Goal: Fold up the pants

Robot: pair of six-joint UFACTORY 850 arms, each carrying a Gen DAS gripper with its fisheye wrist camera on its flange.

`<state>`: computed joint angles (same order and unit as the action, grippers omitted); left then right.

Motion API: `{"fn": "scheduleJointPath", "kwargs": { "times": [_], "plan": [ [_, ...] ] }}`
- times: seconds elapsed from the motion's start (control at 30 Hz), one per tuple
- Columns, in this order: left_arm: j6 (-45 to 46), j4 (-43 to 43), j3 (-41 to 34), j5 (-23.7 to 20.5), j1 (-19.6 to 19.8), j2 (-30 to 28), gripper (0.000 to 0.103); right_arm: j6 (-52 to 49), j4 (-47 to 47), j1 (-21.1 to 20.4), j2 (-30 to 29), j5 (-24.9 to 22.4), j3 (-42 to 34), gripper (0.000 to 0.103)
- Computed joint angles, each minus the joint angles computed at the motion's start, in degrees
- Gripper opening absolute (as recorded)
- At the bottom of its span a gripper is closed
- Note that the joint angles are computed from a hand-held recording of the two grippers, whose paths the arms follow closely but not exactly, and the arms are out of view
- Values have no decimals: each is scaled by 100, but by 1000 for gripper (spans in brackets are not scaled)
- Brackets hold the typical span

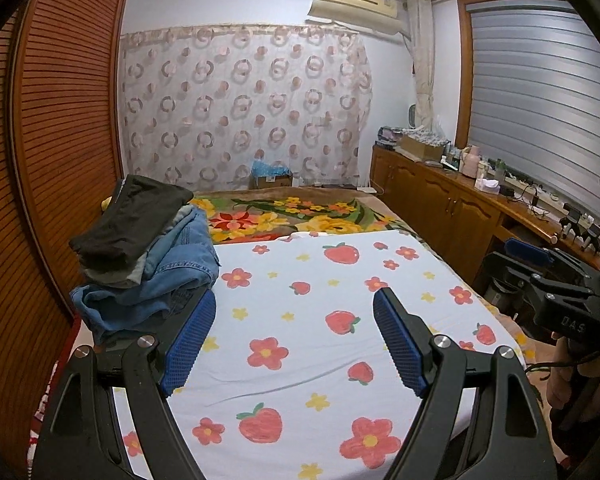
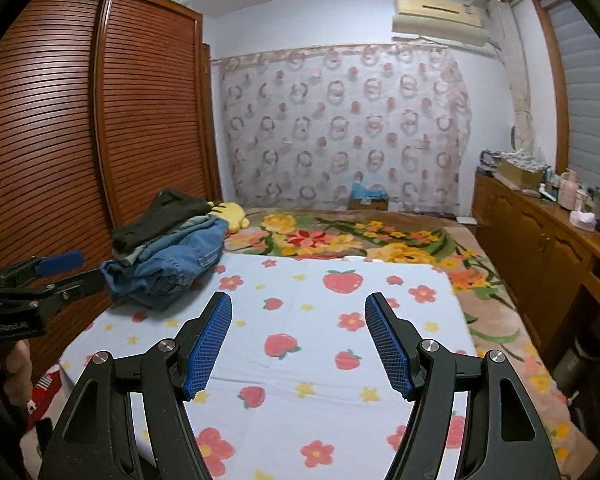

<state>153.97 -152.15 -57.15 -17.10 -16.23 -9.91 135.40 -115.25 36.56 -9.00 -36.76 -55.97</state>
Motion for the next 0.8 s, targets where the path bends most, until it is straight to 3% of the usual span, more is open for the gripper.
{"fn": "scheduleJointPath", "kwargs": {
  "times": [0.13,0.8],
  "plan": [
    [255,-315,33,-33,-30,19,82,62,107,86,-2,-149,68,71],
    [194,-252,33,-42,-20,16,82,116,175,200,-104,-447,62,71]
  ]
}}
